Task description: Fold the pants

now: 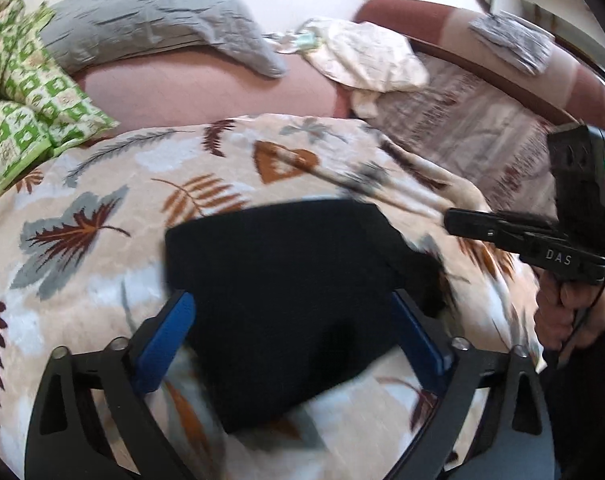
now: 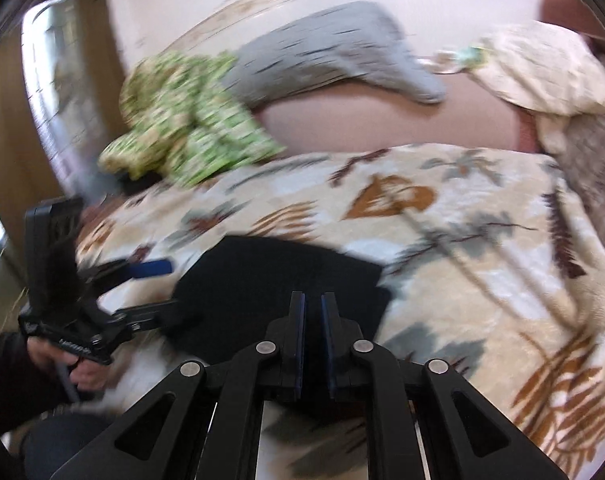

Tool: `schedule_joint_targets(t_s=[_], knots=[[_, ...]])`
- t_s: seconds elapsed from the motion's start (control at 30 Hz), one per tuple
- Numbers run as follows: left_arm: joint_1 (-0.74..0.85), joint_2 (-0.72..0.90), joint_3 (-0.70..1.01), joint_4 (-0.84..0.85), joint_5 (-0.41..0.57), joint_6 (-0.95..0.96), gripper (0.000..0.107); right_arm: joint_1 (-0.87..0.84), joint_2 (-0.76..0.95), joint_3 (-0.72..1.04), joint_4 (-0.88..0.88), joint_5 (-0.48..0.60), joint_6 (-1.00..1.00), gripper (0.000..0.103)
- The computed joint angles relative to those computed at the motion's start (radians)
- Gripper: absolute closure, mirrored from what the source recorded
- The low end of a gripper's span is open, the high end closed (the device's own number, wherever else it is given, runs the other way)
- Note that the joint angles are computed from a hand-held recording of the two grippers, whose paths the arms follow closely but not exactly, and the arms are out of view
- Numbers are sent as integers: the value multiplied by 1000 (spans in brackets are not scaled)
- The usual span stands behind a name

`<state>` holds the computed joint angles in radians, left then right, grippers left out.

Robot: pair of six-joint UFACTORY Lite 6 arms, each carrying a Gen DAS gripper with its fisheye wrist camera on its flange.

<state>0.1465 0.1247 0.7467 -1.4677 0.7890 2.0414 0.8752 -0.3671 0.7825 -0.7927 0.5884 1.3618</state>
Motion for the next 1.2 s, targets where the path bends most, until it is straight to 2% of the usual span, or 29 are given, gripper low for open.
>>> schedule_joint_targets(t_s=[0.1,0.17,0.23,0.27,0.3,0.5,1.2], knots=[[-42,28,12,24,-55,-52,17,8,71,17,72,-24,-37,94],[-83,58,34,46,-108,-105,19,-35,179,35,188,-9,-115,96],[-167,62,17,18,-237,-89,19,-61,169,-12,193,-73,-85,96],[-207,38,-16,-49,-299,-19,19,-71,169,-8,225,-76,-108,96],[-226,29,-32,-89,-325,15,18,-74,167,-8,237,-77,-117,96],[-225,27,-22,-25,-342,-96,17,-46,161,-26,164,-80,-30,95],[-228,23,-33,-63,-348,-67,15,-34,163,-27,109,-57,9,95]])
